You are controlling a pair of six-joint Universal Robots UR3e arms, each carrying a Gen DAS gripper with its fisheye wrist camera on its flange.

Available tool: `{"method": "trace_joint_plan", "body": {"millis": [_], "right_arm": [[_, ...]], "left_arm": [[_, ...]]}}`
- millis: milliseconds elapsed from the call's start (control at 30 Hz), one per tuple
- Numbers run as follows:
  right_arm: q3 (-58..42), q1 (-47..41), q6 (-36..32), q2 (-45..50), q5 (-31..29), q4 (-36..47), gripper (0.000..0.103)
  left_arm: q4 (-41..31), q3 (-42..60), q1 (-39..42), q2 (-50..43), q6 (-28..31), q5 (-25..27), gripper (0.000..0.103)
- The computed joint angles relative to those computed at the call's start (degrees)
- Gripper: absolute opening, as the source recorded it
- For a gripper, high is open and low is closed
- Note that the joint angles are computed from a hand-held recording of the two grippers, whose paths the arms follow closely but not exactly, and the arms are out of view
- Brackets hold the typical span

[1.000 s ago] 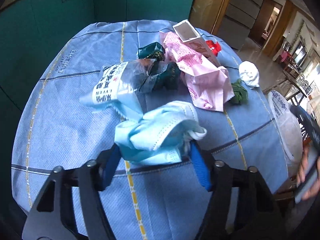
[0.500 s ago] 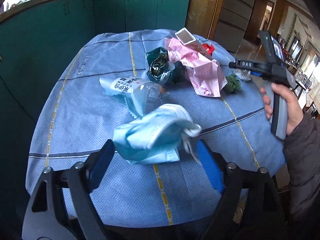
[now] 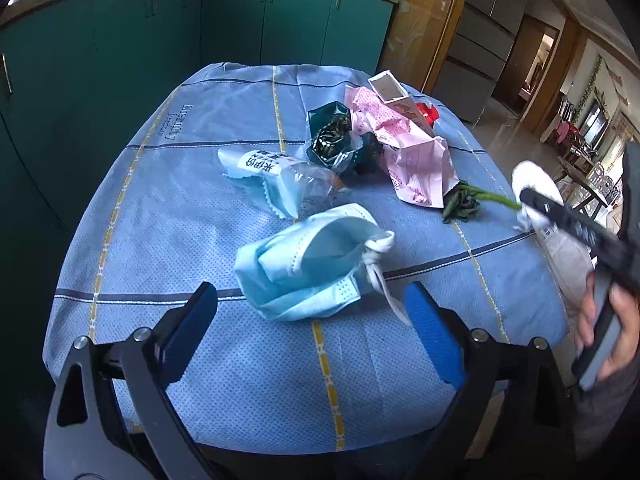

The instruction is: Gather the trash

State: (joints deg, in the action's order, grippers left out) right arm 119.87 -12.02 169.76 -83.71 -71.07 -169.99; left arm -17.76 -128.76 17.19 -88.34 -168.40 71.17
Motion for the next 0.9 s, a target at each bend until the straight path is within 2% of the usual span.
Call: {"method": "trace_joint_plan", "body": {"millis": [67, 200, 567, 900], "right_arm": [[3.83, 0.03, -1.21, -2.94, 0.91, 0.48, 0.044], [6.93, 2.09, -2.58, -4.63, -1.64, 0.68, 0.048], [6.93, 5.60, -2.48, -3.04, -5.72, -1.80, 0.075], [5.99, 7.73, -1.14, -2.48, -8.53, -2.09, 0.078]], "left_arm": [[0.10, -0.28, -0.34, 0.33, -0.05, 0.17, 0.095], [0.70, -0.52, -1.55, 0.47, -0.53, 0.62, 0.096], [0.14, -1.19, -3.16, 1.54, 0.11, 0.05, 0.097], [-1.49, -2.71, -0.60, 2.96, 1.78, -2.84, 0.098]]}}
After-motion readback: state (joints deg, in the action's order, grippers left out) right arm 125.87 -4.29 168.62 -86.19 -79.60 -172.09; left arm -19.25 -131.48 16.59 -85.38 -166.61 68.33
